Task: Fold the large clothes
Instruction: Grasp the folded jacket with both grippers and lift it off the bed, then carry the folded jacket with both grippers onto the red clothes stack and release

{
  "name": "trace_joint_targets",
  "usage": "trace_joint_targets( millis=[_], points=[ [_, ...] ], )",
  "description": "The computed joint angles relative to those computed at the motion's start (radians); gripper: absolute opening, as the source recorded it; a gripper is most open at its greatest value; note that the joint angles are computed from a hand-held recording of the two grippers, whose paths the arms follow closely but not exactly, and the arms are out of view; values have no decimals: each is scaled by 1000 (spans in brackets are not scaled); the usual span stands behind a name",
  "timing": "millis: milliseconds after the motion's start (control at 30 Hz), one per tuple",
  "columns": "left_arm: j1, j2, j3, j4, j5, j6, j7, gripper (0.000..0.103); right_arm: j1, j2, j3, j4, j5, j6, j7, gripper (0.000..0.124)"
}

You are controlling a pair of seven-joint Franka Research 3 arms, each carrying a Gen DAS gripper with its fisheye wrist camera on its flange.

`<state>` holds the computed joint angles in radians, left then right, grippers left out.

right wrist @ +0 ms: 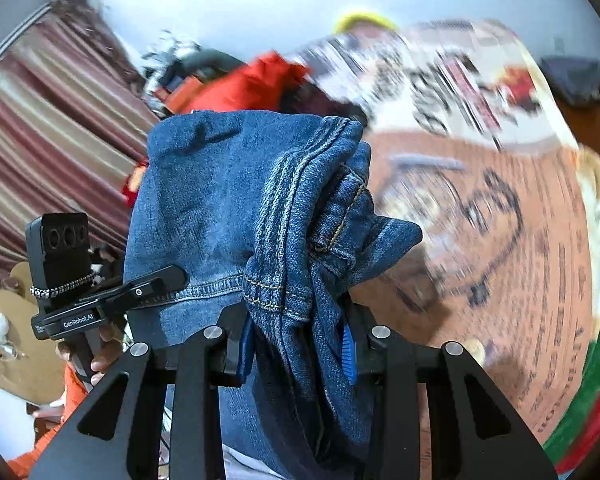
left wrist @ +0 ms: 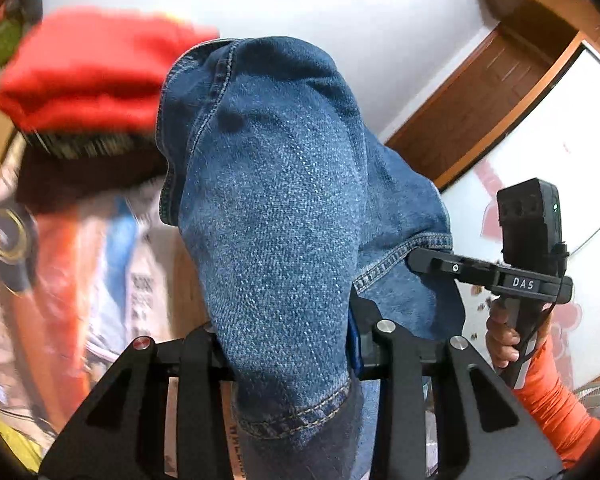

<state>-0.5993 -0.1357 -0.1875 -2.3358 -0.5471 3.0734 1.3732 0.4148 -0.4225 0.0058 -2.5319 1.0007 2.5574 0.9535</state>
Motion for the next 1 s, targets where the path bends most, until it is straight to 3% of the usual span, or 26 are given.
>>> trace_joint_targets(
  millis=[167,333,400,567,667,767,867,933,1000],
  points=[
    [114,-132,-23,-35,199,-8,-131,35,47,35,28,115,35,56,-31,31],
    [161,-157,46,40,328,-65,-165,35,88,181,46,320,80,93,-84,31],
    [161,-139,104,93,327,-89,-129,35,85,261,54,420,100,90,-108,31],
    [216,-8,166,265,274,-150,7,35,36,520,101,719,104,65,-85,31],
    [252,102,192,355,169,-178,129,37,11,694,128,905,38,55,-14,31],
    [320,274,188,510,140,-272,144,40,12,857,127,1070,-92,25,123,32],
    [371,442,194,659,214,-434,70,47,52,1032,71,1249,-298,-47,324,35],
    [389,479,180,651,235,-427,32,54,72,1106,47,1320,-394,-47,385,42],
    [415,489,153,631,238,-376,35,58,62,1121,67,1317,-425,-12,376,47]
  ],
)
